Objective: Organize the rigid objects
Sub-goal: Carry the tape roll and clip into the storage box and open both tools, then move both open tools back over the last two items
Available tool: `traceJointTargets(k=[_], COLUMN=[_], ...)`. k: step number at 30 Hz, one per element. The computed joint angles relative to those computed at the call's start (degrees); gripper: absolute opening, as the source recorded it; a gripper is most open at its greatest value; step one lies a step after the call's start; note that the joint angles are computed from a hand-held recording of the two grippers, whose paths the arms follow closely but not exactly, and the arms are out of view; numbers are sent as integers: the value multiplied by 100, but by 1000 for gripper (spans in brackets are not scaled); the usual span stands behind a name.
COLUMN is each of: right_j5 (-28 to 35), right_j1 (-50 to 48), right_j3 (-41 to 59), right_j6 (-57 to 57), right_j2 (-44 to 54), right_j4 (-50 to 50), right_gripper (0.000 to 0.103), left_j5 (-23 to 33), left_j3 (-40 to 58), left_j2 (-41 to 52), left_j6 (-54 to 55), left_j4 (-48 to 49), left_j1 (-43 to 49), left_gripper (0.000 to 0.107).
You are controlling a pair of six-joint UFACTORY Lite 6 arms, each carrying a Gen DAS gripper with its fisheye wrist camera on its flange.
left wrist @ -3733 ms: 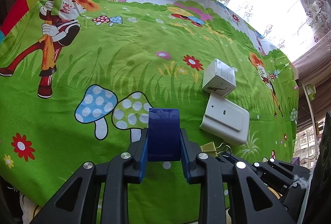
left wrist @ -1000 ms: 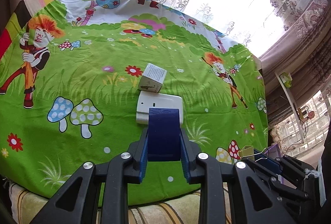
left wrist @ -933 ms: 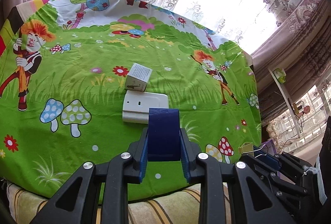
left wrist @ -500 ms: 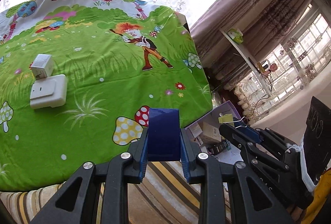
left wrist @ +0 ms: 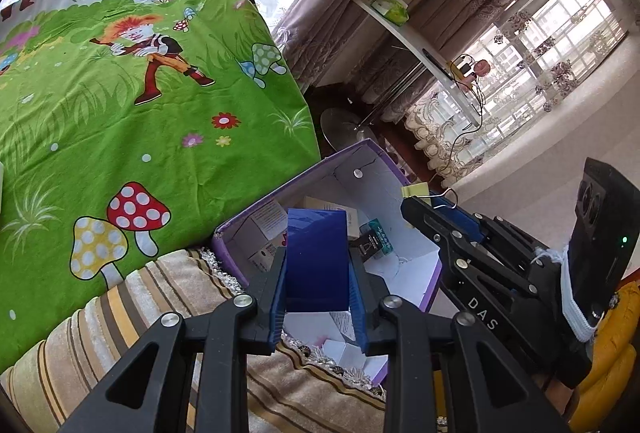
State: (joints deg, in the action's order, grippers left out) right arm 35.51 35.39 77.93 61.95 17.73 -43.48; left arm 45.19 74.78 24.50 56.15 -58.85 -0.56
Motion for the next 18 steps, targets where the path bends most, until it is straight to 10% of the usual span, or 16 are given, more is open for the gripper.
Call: traceJointTargets(k=[6, 11, 18], right_j5=[73, 75, 128], right_j1=[-269, -170, 62], right_j3=[-266, -102, 844], right_j6=[238, 291, -247], right_j2=[-245, -115, 599], right_j4=[-94, -163, 253], right_gripper=[25, 64, 72], left_j5=[375, 391, 435], left_j3=[238, 321, 877], left_j2=[223, 261, 530], left_j6=[69, 28, -275], left_j4=[-156, -97, 235], left_j1=[-119, 68, 917], left_gripper=[43, 53, 60])
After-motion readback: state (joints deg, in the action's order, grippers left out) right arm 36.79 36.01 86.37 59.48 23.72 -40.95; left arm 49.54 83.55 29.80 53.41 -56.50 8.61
